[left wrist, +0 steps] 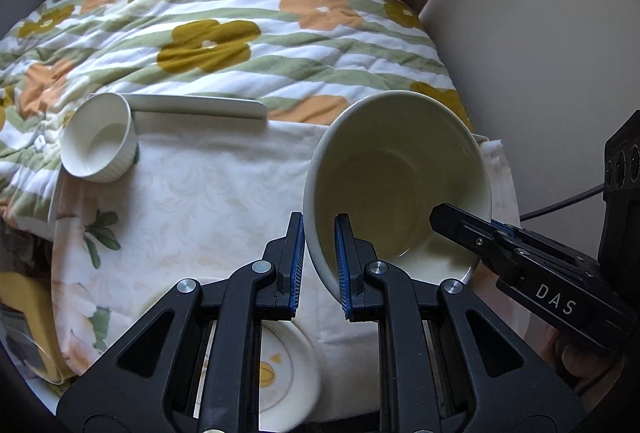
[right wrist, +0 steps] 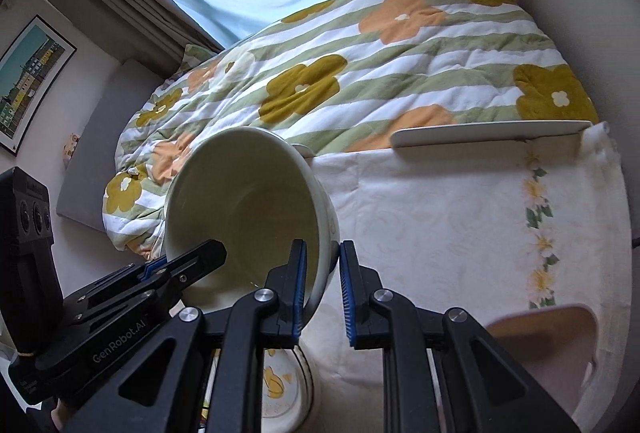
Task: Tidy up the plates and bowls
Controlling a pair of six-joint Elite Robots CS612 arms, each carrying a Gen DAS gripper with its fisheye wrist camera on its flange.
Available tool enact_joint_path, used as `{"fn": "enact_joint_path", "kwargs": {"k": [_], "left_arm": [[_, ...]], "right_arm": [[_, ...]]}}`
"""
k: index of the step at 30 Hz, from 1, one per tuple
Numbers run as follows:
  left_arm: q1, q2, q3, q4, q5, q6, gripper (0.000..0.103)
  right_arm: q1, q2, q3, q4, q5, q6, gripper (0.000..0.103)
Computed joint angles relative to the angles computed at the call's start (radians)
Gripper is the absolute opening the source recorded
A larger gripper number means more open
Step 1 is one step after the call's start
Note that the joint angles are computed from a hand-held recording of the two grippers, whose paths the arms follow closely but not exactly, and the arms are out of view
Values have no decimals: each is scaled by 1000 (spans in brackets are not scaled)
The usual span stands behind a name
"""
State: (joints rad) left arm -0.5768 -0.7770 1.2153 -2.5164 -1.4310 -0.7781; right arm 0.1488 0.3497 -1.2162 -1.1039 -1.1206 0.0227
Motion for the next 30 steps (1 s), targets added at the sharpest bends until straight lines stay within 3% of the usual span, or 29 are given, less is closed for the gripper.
{"fn": "enact_joint_path", "kwargs": {"k": [7,13,19,30], "left_arm": [[-75,26,-53,22,-2,-23,13],[-113,67,-106,75,-52,-44,13],[-125,107,-161,153,-99,-26,13],[-119,190,-290,334,-153,118,13]], "right_arm": [[-73,46,-153,115,-7,-33,15],[-122,76,-233,208,-21,-69,15],[-147,105,-271,273,-23,-60,15],[-156,155,-306,307,-52,36,15]]}}
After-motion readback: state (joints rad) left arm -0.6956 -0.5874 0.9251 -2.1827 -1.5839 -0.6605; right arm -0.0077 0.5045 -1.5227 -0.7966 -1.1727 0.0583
